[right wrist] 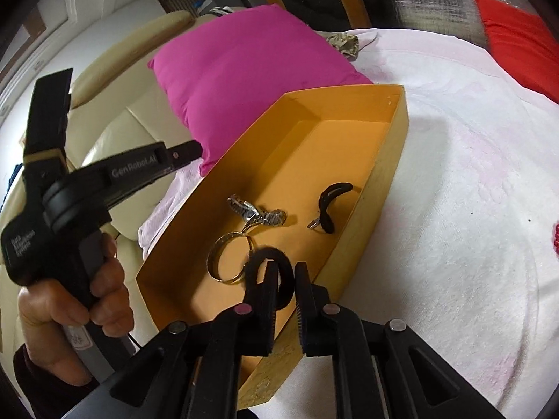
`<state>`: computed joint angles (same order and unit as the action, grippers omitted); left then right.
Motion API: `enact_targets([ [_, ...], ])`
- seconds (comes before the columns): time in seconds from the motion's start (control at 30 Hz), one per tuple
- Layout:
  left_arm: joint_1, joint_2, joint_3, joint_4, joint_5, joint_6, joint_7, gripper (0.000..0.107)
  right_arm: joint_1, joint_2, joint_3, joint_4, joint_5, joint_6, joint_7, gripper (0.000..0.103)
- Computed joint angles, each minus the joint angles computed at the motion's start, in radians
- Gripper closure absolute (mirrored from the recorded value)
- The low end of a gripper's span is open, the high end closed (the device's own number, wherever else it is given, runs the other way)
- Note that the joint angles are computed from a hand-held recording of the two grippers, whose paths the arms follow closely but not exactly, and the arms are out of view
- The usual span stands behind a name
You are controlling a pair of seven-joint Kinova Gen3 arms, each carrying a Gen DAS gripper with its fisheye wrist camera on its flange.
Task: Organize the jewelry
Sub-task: 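Return the left tool to the table and grasp the red bead bracelet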
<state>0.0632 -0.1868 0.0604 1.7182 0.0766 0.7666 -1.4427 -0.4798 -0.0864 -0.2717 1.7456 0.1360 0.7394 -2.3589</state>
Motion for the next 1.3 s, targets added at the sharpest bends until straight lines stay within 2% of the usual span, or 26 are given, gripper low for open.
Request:
enact_targets([
  [0.07,-0.012,-0.008,0.02,0.005,-0.035,-0.012,0.038,0.088,0.003,-0.012,0.012,0.008,-0.031,-0.01,0.025,0.087],
  [0.1,-0.013,-0.01,0.024,0.007,-0.044,-0.016,0.049,0.081,0.007,-0.026,0.025,0.022,-0.059,-0.027,0.05,0.083],
  [0.13,-0.019,-0.015,0.038,0.011,-0.067,-0.023,0.077,0.076,0.012,-0.04,0.034,0.036,-0.088,-0.047,0.073,0.075],
  [0.17,-0.021,-0.019,0.045,0.014,-0.082,-0.03,0.094,0.075,0.014,-0.058,0.045,0.051,-0.104,-0.065,0.083,0.069],
  [0.2,-0.023,-0.023,0.055,0.016,-0.101,-0.037,0.113,0.075,0.029,-0.074,0.037,0.063,-0.105,-0.077,0.077,0.054],
  [0.23,-0.028,-0.03,0.074,0.021,-0.131,-0.049,0.14,0.075,0.049,-0.094,0.022,0.077,-0.089,-0.09,0.056,0.047],
  [0.3,-0.031,-0.038,0.103,0.028,-0.18,-0.065,0.183,0.073,0.083,-0.139,0.002,0.1,-0.055,-0.106,0.021,0.047],
  [0.43,-0.026,-0.052,0.173,0.039,-0.273,-0.095,0.266,0.067,0.158,-0.238,0.017,0.143,-0.059,-0.102,0.013,0.047],
  [0.6,-0.006,-0.065,0.284,0.055,-0.394,-0.143,0.352,0.05,0.248,-0.359,0.108,0.193,-0.115,-0.04,0.052,0.047],
  [0.83,0.051,-0.039,0.426,0.048,-0.51,-0.202,0.445,0.039,0.393,-0.51,0.265,0.229,-0.167,0.083,0.123,0.047],
  [1.0,0.156,0.054,0.498,-0.003,-0.576,-0.168,0.469,0.038,0.47,-0.562,0.403,0.221,-0.189,0.196,0.184,0.047],
  [1.1,0.233,0.137,0.528,-0.052,-0.611,-0.115,0.456,0.037,0.503,-0.561,0.482,0.22,-0.198,0.245,0.228,0.047],
  [1.17,0.281,0.186,0.538,-0.083,-0.633,-0.076,0.456,0.037,0.504,-0.549,0.549,0.22,-0.21,0.271,0.273,0.047],
  [1.23,0.323,0.229,0.534,-0.11,-0.639,-0.05,0.439,0.037,0.512,-0.523,0.59,0.211,-0.223,0.304,0.31,0.047],
  [1.3,0.378,0.272,0.528,-0.136,-0.687,-0.012,0.46,0.037,0.52,-0.511,0.625,0.214,-0.243,0.316,0.348,0.047],
])
